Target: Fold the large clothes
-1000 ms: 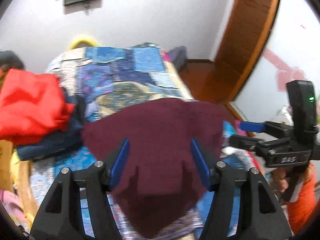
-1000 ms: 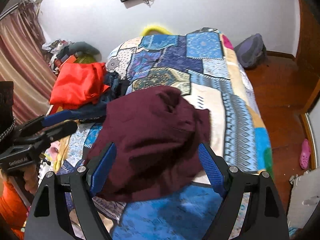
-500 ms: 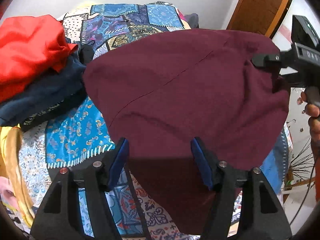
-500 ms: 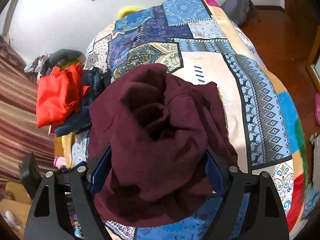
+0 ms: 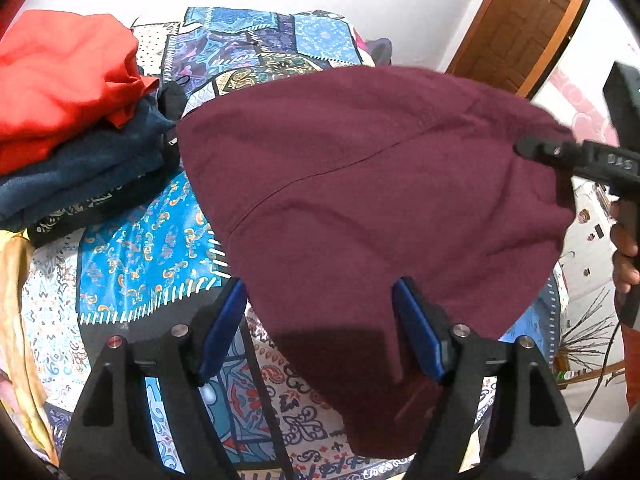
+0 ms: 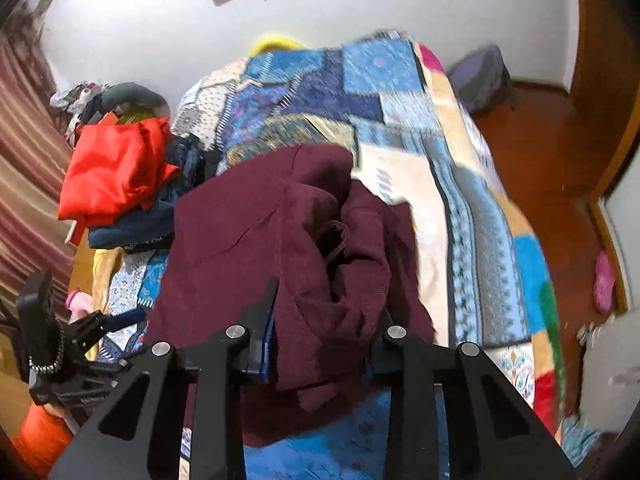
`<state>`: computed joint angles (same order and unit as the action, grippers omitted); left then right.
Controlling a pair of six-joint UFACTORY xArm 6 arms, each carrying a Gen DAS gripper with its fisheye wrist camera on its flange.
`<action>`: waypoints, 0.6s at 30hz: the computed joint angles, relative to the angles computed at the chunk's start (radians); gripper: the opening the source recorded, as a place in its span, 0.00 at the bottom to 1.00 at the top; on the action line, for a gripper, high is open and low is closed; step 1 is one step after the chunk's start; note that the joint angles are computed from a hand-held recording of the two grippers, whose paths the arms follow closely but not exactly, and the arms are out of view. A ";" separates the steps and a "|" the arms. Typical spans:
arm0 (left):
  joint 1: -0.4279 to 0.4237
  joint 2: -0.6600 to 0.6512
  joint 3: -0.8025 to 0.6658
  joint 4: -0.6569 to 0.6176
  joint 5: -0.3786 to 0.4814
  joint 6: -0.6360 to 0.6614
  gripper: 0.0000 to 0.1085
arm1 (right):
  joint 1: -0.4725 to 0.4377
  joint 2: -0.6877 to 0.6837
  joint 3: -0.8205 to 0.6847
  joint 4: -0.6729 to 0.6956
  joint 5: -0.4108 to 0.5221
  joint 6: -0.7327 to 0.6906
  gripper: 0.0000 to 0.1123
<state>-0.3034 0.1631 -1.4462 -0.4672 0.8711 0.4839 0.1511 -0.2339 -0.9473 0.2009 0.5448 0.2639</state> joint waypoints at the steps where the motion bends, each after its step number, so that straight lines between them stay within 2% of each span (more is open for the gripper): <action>1: -0.001 -0.003 0.008 -0.004 -0.007 0.002 0.71 | -0.010 0.004 0.006 0.054 0.001 -0.030 0.25; 5: -0.009 -0.007 0.035 0.000 -0.035 -0.029 0.75 | -0.031 0.006 0.066 0.218 -0.050 -0.149 0.27; 9: -0.009 -0.010 0.033 0.013 -0.027 -0.062 0.75 | -0.025 -0.011 0.090 0.180 -0.079 -0.166 0.36; 12: -0.016 -0.013 0.018 0.067 -0.034 -0.089 0.75 | -0.034 -0.028 0.089 0.075 -0.055 -0.080 0.54; 15: -0.018 -0.017 0.019 0.104 -0.074 -0.112 0.75 | -0.042 -0.041 0.091 0.043 -0.043 -0.057 0.58; 18: -0.007 0.006 -0.010 0.110 -0.086 -0.153 0.75 | -0.047 -0.035 0.093 0.032 -0.047 -0.052 0.68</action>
